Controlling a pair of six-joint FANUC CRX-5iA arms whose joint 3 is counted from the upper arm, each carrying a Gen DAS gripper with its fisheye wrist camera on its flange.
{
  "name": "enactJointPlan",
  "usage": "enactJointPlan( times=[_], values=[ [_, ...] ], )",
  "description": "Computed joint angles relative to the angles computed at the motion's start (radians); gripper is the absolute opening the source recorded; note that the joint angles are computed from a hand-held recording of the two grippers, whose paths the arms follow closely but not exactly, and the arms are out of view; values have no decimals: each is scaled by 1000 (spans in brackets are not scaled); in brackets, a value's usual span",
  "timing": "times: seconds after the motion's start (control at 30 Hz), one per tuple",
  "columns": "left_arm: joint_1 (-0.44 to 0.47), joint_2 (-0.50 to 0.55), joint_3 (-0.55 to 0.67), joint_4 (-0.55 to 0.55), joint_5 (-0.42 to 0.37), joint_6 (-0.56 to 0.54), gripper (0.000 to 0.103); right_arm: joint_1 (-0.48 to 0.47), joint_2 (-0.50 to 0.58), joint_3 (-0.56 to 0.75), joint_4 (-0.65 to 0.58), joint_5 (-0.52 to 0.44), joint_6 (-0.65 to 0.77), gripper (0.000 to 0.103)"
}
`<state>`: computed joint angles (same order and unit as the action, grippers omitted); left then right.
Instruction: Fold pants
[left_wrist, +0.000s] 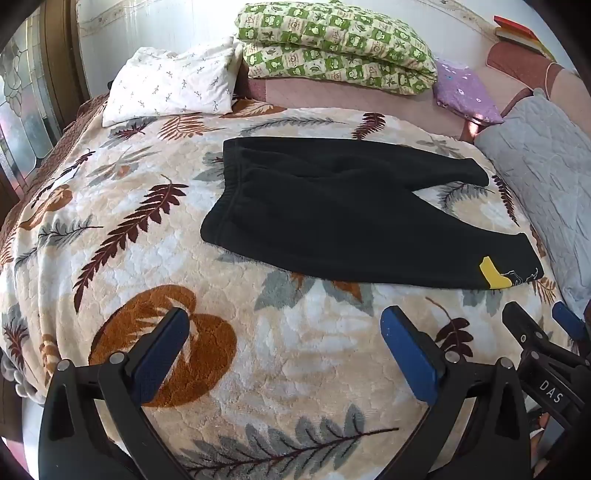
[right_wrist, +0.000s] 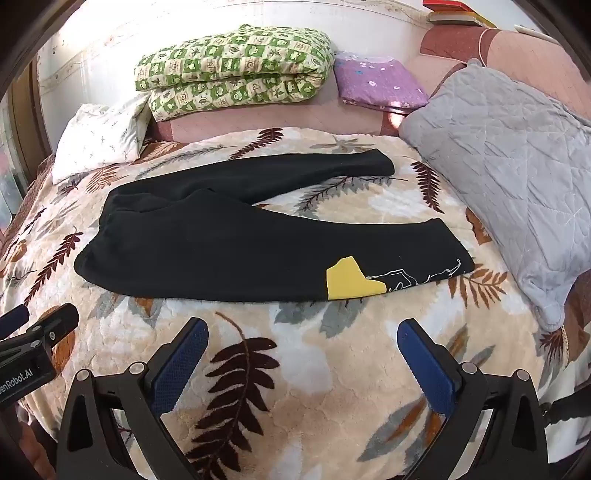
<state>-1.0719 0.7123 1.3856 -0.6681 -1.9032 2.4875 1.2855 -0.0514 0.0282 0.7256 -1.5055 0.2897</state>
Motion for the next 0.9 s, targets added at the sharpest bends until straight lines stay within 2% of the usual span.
enactJointPlan(
  times=[0.07,0.13,0.23,0.9],
  values=[
    [9,5,-1,22,2,10,103,0,-1,1,-3,0,2,103],
    [7,-24,-66,29,41,39,103,0,-1,2,-6,-1,8,103],
    [3,-35,-93,28,51,52,103,-2,-4,-1,-9,-4,5,103],
    [16,-31,-86,47,35,55,103,-4,-16,-21,-10,-2,-14,103]
  ],
)
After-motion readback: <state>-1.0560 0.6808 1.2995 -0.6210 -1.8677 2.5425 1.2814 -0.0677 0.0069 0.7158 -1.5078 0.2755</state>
